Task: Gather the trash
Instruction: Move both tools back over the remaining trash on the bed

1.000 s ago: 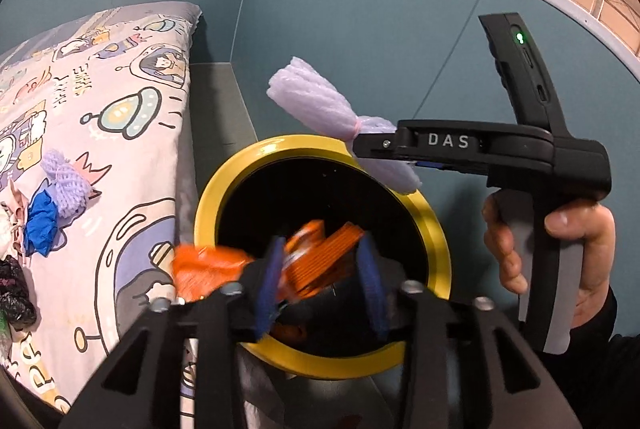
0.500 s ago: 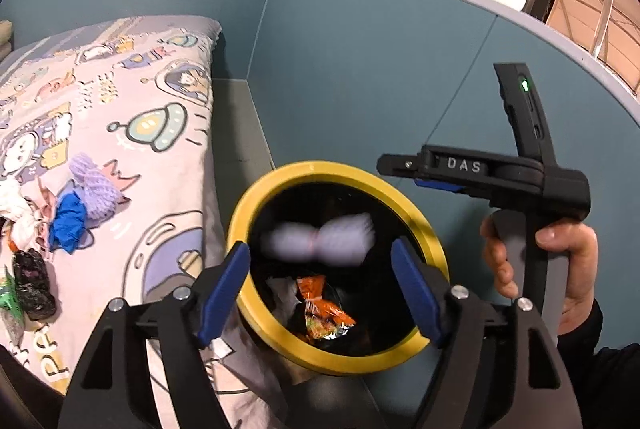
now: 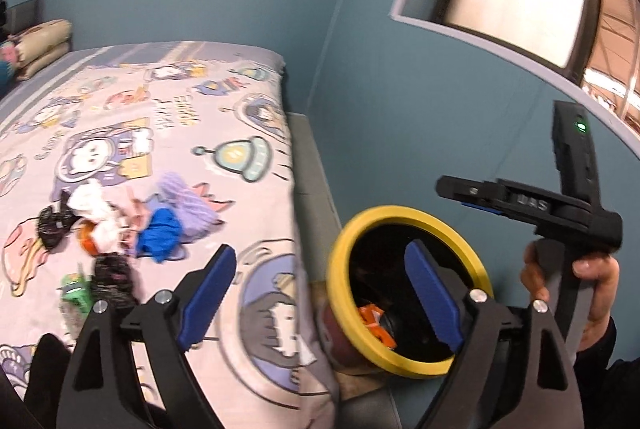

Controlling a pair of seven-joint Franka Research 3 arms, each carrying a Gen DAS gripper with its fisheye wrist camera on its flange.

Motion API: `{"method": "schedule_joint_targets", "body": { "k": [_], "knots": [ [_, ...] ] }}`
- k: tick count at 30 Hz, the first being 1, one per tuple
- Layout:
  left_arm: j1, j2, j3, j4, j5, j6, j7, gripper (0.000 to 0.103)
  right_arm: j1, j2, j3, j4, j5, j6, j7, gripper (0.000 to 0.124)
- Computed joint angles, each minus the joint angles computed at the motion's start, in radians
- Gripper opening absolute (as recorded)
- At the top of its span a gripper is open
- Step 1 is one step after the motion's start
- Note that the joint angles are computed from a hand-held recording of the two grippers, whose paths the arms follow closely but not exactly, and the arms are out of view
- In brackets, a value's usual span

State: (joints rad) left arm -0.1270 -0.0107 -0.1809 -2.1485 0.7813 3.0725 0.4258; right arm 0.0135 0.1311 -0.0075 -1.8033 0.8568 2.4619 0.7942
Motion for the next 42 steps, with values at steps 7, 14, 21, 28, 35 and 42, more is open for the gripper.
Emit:
{"method": "schedule_joint_targets", "body": {
  "k": [7, 14, 21, 28, 35, 42],
  "knots": [
    [0.089, -0.090, -0.003, -0.057, 0.160, -0.033, -0.190, 0.088, 0.038, -0.004, 0.031, 0.015, 0.029, -0.016, -0.059, 0.071],
    [0.197, -0.173, -0.016, -0.111, 0.275, -0.078, -0.339, 0.093, 0.085, 0.026, 0.057, 0.054, 0.028, -0.012, -0.086, 0.072],
    [0.282, -0.219, 0.004, -0.172, 0.264, -0.104, -0.382, 0.094, 0.128, 0.123, 0.091, 0.142, -0.026, 0.002, -0.050, 0.072],
    [0.346, -0.195, 0.030, -0.196, 0.292, -0.163, -0.428, 0.094, 0.182, 0.271, 0.112, 0.278, -0.170, 0.023, 0.052, 0.072],
    [0.351, -0.099, 0.093, -0.182, 0.272, -0.155, -0.408, 0.094, 0.223, 0.443, 0.108, 0.487, -0.345, -0.044, 0.226, 0.072],
    [0.337, 0.029, 0.152, -0.121, 0.195, -0.123, -0.321, 0.094, 0.274, 0.623, 0.084, 0.734, -0.511, -0.116, 0.365, 0.072]
  ]
}}
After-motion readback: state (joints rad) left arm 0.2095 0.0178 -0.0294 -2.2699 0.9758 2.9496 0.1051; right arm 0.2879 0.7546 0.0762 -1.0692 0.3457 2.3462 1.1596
